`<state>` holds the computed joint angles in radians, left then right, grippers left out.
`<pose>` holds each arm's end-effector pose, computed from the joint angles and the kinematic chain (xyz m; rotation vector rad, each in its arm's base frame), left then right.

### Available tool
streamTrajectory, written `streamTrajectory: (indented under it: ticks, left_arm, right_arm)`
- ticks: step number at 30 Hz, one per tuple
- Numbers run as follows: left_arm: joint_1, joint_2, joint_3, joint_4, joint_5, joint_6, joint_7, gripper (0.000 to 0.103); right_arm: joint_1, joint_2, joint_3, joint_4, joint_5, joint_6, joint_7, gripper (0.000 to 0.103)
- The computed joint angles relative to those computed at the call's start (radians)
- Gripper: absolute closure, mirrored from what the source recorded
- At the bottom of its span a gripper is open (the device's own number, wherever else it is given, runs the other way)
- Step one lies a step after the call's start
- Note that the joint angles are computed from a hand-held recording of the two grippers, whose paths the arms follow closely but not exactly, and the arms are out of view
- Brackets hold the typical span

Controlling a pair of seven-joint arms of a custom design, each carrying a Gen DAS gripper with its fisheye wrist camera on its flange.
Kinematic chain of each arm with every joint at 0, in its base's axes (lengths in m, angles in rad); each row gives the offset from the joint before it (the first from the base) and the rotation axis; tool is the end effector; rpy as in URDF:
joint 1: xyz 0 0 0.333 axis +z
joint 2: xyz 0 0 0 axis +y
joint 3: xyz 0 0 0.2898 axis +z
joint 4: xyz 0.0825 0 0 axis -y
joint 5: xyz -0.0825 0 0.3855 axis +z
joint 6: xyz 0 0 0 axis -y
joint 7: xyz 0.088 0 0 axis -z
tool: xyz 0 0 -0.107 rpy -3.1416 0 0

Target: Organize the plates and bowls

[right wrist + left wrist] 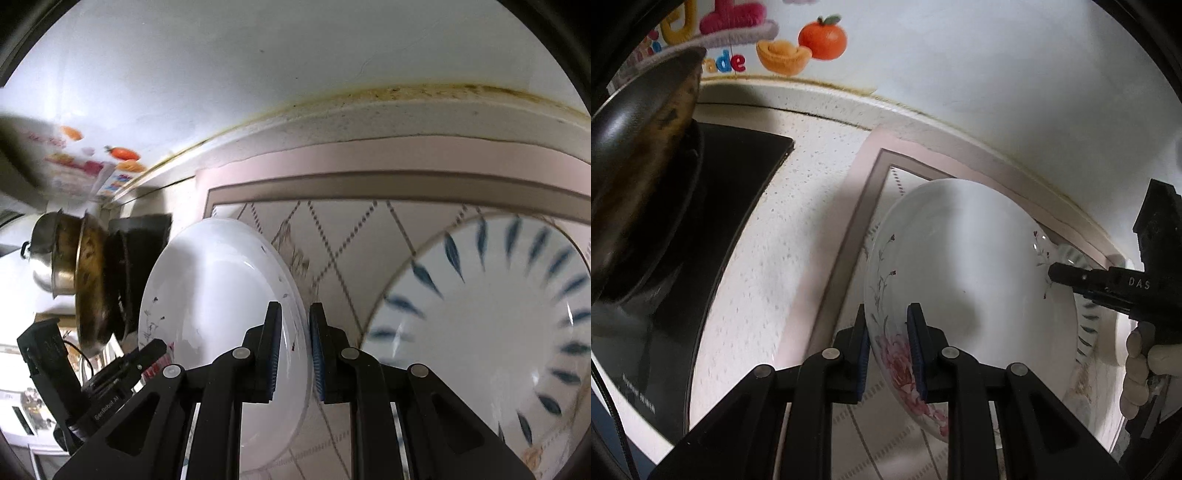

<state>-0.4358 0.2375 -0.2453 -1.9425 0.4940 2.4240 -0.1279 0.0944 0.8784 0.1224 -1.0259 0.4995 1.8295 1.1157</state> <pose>0.4889 -0.3862 0.3643 -2.6351 1.2289 -0.5235 0.7318 0.1696 0.3089 -2.2891 1.3863 0.5568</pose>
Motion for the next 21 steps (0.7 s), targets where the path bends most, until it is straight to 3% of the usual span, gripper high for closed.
streamTrajectory:
  ticks: [5, 10, 21]
  left_arm:
    - [-0.051, 0.002, -0.027, 0.060, 0.012, -0.063, -0.037, 0.086]
    - [-0.106, 0.052, -0.044, 0.152, 0.025, -0.097, -0.048, 0.086]
    - [-0.209, 0.220, -0.048, 0.337, -0.023, -0.099, 0.019, 0.086]
  right_arm:
    - [-0.054, -0.212, -0.014, -0.288, 0.036, 0.042, -0.104, 0.086]
    - [-0.109, -0.371, -0.059, -0.487, 0.076, 0.034, -0.191, 0.086]
    - [-0.203, -0.547, -0.171, -0.756, 0.078, 0.022, -0.315, 0.086]
